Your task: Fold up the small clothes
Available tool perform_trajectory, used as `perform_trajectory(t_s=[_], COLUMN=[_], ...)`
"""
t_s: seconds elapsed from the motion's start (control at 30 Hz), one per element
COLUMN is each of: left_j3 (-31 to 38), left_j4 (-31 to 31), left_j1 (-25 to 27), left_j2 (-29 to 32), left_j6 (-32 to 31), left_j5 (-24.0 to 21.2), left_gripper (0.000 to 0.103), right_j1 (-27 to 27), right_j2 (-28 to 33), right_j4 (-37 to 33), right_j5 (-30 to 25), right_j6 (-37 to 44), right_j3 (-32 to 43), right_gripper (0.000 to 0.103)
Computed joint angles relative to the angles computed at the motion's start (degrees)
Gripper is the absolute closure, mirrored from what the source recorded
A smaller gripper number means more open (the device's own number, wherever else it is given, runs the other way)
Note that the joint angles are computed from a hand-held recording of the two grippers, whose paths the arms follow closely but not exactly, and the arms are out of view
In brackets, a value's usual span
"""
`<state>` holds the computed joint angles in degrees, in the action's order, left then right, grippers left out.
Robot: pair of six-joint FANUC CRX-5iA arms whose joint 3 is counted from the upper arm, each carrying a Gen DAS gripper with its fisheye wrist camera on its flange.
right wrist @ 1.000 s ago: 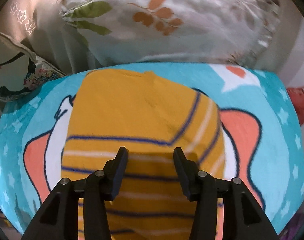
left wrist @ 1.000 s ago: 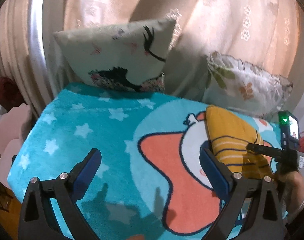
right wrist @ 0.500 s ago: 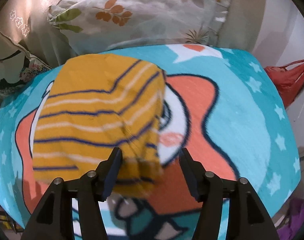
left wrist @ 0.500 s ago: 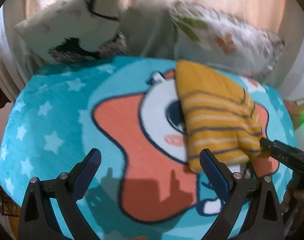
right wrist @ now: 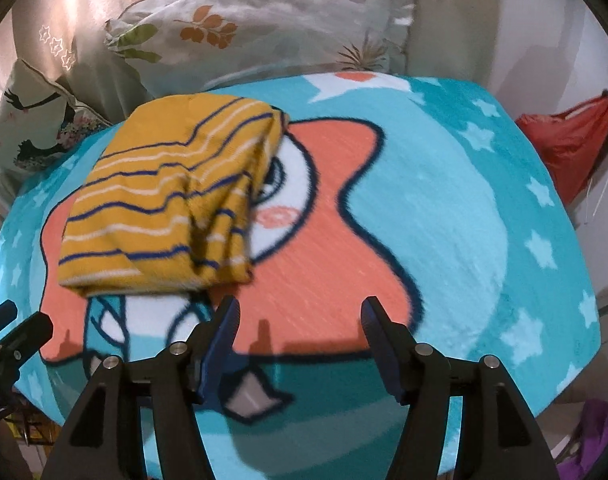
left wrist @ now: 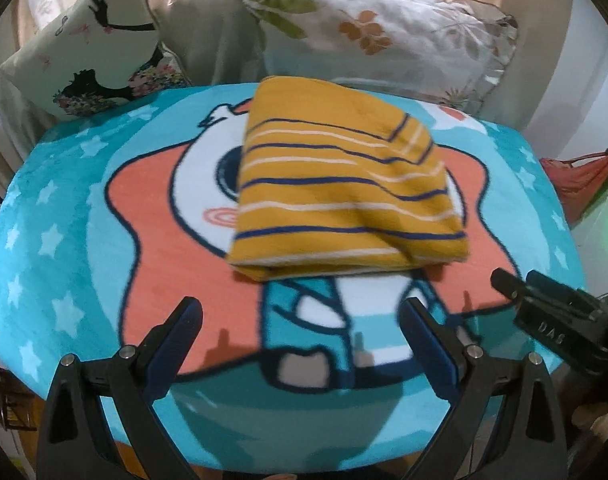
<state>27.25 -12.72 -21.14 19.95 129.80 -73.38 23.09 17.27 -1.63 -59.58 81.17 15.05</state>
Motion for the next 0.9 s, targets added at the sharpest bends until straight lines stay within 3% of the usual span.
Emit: perform_trajectory(t_s=[0.43, 0.9], left_j3=[6.6, 4.7], left_j4=[-0.6, 1.7], left_j1=[-3.1, -1.7], left_j2=[4.0, 3.7], left_j6=[2.3, 5.0], left_j5=[-3.9, -4.6], left_gripper=[0.005, 0.005], right_j1=[-3.3, -2.1], right_j2=[-0.9, 0.6], right_j4=[-2.6, -4.5], right_j5=[-0.7, -2.3], right_j6=[2.9, 7.2], right_j3=[-1.2, 0.5], right_gripper=[0.035, 0.035])
